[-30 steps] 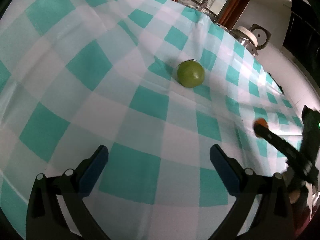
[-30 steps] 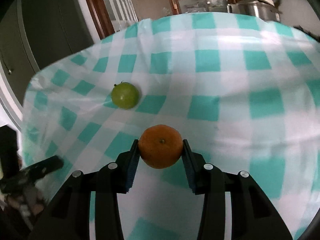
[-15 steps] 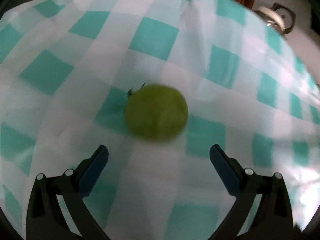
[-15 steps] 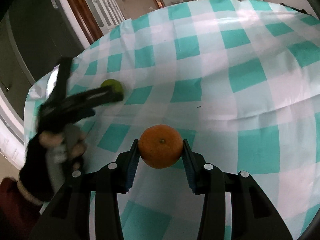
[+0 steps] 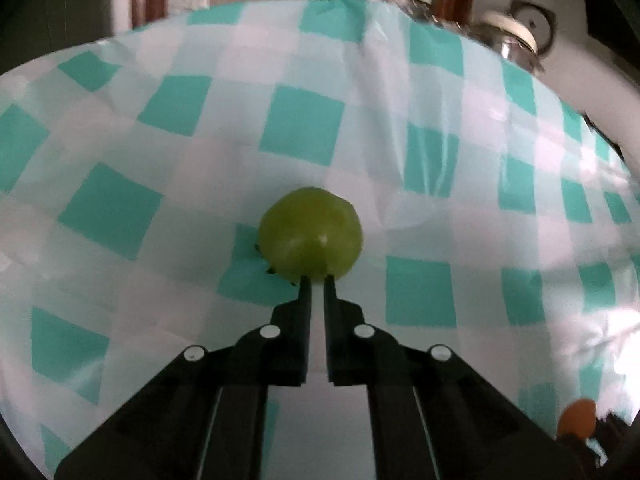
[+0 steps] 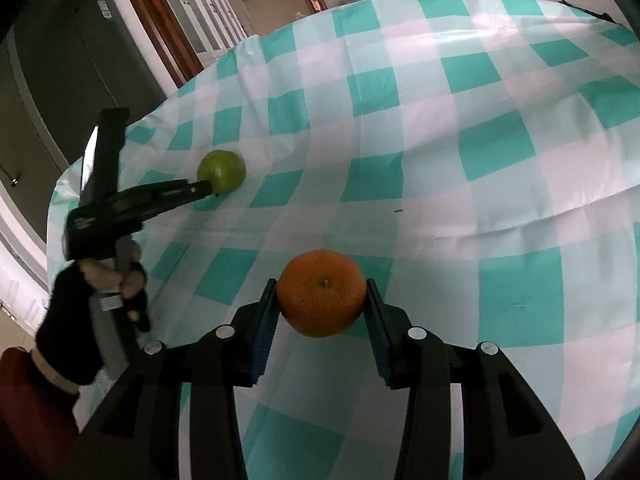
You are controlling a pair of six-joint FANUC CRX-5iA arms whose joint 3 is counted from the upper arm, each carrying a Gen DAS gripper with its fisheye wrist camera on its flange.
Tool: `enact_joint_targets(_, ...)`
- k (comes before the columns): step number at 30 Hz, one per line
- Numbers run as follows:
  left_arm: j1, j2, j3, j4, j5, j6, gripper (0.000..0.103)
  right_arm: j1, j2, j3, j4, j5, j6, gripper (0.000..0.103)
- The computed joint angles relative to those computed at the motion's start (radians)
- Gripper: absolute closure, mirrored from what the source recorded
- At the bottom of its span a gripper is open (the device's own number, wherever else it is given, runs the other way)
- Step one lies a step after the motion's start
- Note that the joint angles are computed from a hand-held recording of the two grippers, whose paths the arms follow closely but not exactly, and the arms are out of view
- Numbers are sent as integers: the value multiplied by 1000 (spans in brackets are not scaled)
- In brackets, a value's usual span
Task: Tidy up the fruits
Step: 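Grasp the green fruit with the left gripper, then carry the green fruit with the left gripper to the box while the right carries the orange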
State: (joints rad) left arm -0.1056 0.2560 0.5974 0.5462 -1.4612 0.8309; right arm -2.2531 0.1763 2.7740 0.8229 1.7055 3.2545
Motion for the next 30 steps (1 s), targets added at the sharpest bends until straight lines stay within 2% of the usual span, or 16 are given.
enact_joint_targets(1, -1, 12, 22, -10, -24, -8, 90, -1, -1, -2, -1, 3, 1, 61)
enact_joint_targets(2, 1, 18, 29, -4, -31, -14, 79, 0, -2, -4, 0, 4, 0, 61)
enact_joint_targets(3, 4, 18, 26, 6, -30, -10, 33, 2, -2, -4, 3, 6, -3, 61)
enact_joint_targets(4, 7, 11, 7, 20, -12, 4, 3, 2, -2, -4, 3, 5, -3, 61)
enact_joint_targets(6, 5, -13, -50, 37, 63, 37, 1, 1, -3, -5, 1, 5, 1, 61)
enact_joint_targets(8, -20, 8, -18, -1, 52, 66, 1, -1, -1, -2, -3, 1, 2, 61)
enact_joint_targets(11, -81, -10, -23, -121, 162, 59, 1, -4, 1, 0, -9, -2, 6, 61)
enact_joint_targets(13, -107, 11, 21, -180, 164, 91, 3, -8, 1, -1, -14, -2, 10, 61)
enact_joint_targets(14, -115, 23, 41, -197, 158, 106, 8, -9, 2, -1, -15, -3, 11, 61)
enact_joint_targets(15, -116, 32, 52, -195, 149, 101, 35, -9, 2, 0, -15, -3, 11, 61)
enact_joint_targets(16, -114, 41, 59, -173, 132, 78, 39, -9, 3, 0, -14, -4, 11, 61)
enact_joint_targets(20, -90, 21, 10, -105, 139, 22, 40, -7, 6, 1, -11, -4, 11, 61)
enact_joint_targets(24, -25, -38, -103, 13, 141, -82, 40, -1, 11, 6, -1, -9, 1, 61)
enact_joint_targets(30, 137, -172, -288, 168, 35, -243, 40, 6, 20, 16, 6, -25, -8, 61)
